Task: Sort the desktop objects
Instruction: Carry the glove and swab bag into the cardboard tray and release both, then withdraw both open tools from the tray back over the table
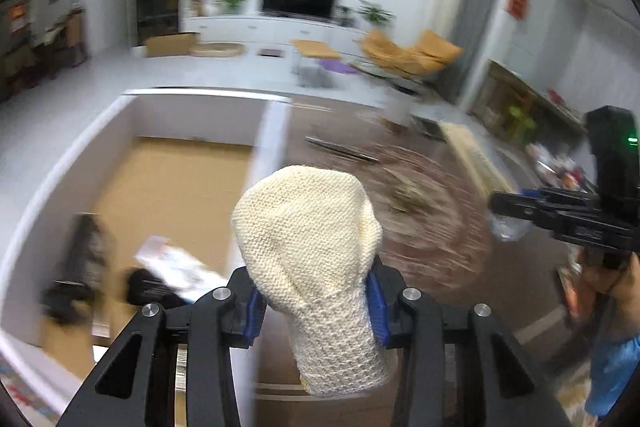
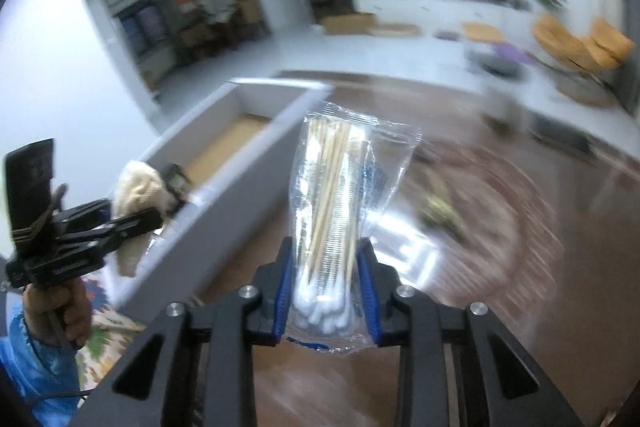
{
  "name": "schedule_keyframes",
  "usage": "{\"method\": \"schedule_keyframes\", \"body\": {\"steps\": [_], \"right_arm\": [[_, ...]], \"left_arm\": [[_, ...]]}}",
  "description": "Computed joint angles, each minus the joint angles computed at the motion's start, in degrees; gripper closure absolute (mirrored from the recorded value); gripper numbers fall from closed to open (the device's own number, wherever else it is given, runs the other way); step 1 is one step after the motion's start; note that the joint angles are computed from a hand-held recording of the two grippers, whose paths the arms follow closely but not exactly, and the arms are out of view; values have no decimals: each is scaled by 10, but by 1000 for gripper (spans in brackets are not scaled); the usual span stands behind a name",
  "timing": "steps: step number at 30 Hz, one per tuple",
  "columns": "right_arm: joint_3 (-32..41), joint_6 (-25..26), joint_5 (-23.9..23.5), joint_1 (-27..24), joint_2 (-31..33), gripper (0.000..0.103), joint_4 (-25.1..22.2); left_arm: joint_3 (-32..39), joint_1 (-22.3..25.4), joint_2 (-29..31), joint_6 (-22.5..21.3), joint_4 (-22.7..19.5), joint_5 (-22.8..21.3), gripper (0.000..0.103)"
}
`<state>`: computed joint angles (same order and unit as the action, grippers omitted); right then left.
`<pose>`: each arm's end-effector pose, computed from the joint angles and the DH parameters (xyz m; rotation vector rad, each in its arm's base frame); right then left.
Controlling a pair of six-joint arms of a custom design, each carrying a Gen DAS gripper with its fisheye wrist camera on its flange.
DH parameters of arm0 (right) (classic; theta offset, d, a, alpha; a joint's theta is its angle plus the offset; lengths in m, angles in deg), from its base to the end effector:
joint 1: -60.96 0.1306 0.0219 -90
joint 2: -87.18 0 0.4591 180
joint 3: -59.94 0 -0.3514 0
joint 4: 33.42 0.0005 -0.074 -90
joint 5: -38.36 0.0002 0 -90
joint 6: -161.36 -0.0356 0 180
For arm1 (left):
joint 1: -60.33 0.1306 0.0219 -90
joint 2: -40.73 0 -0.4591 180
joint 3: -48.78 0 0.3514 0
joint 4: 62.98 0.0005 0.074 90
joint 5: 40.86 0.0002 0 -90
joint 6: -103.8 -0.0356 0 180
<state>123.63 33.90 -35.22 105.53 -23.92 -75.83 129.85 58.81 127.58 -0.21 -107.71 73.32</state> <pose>0.2064 0.1885 0.4470 -0.0147 2.3857 0.3467 0.4133 -0.0261 0.4713 0.5037 2.3375 -0.4146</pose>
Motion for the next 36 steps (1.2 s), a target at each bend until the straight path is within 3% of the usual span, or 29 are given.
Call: {"method": "schedule_keyframes", "body": {"steps": [5, 11, 14, 15, 17, 18, 24, 27, 30, 33, 36], "right_arm": [[134, 82, -39, 16, 156, 72, 70], [273, 162, -27, 30, 323, 72, 50], [297, 169, -26, 33, 371, 72, 52], [304, 169, -24, 34, 383, 68, 52], [315, 155, -29, 31, 405, 39, 43], [319, 142, -35, 28, 412, 18, 37], [237, 109, -28, 17, 355, 15, 120], [165, 106, 29, 25, 292, 2, 162], [65, 76, 114, 41, 222, 0, 188], [-29, -8, 173, 40, 162, 0, 147], [-119, -115, 182, 23, 109, 0, 82]], "left_arm": [[63, 92, 69, -3, -35, -32, 61], [89, 132, 142, -9, -63, -70, 61], [95, 137, 163, -6, -79, -80, 57], [92, 134, 167, -3, -80, -87, 54], [94, 131, 175, 0, -90, -106, 42], [100, 129, 181, 5, -100, -113, 33], [75, 127, 161, 21, -61, -119, 28], [45, 127, 133, 37, -20, -102, 28], [10, 124, 86, 46, 19, -69, 28], [-17, 103, 39, 60, 50, -34, 28], [-42, 66, -5, 67, 63, 0, 21]]}}
